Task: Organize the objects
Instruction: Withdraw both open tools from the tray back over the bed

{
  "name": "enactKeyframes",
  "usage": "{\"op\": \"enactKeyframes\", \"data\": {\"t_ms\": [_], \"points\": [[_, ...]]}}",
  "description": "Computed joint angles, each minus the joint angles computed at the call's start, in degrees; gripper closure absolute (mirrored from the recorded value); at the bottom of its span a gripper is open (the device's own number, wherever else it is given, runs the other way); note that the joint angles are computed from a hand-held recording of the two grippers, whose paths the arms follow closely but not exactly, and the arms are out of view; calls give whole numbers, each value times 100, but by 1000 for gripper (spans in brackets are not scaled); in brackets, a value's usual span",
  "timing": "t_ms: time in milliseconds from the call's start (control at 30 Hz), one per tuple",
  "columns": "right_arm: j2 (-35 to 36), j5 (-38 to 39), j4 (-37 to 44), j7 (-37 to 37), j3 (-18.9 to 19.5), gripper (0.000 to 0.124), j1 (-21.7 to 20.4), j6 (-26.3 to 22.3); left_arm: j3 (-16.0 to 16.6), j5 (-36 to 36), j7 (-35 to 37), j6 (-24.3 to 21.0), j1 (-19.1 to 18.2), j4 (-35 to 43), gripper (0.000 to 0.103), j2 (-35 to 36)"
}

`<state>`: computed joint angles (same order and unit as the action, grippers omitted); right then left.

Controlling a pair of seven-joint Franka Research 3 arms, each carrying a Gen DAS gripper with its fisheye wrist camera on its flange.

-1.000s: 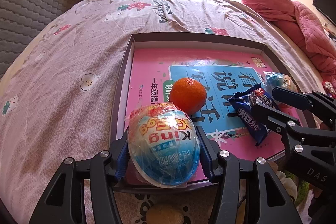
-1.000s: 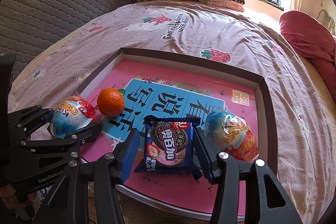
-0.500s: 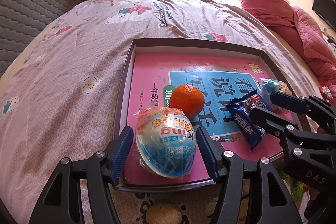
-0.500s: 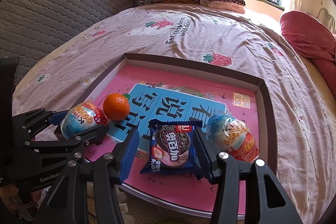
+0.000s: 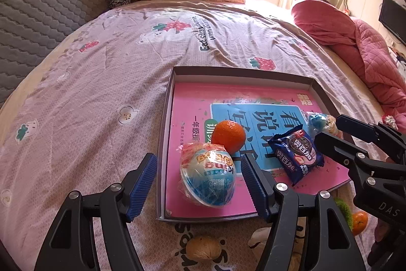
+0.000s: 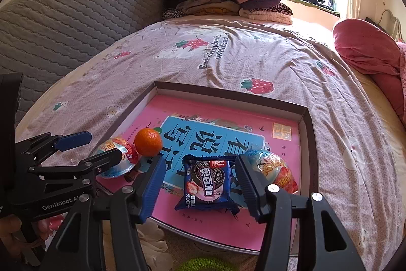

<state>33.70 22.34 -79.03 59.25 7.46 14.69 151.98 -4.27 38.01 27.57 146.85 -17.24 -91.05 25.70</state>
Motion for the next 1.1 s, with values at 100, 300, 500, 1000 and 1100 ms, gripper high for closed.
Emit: {"op": "enactKeyframes", "data": {"t_ms": [100, 300, 500, 1000, 1100], "points": [[-153, 102, -156, -71, 50, 67, -50, 103, 17, 89, -75, -33, -41, -98, 33, -141], [-469, 361, -472, -276, 132, 66, -165, 265, -17, 310, -294, -48, -87, -265, 33, -407], [-765, 588, -781, -495, 157, 66, -222, 477, -91, 529, -459, -102, -119, -332, 32, -573], [-1349, 1333, -1337, -1159, 253, 66, -384, 820, -230, 847, -692, -242, -158, -516, 32, -911], [-1461, 1470, -1448, -1289, 261, 66, -392, 860, -262, 909, -743, -246, -152, -598, 31, -1000]]}}
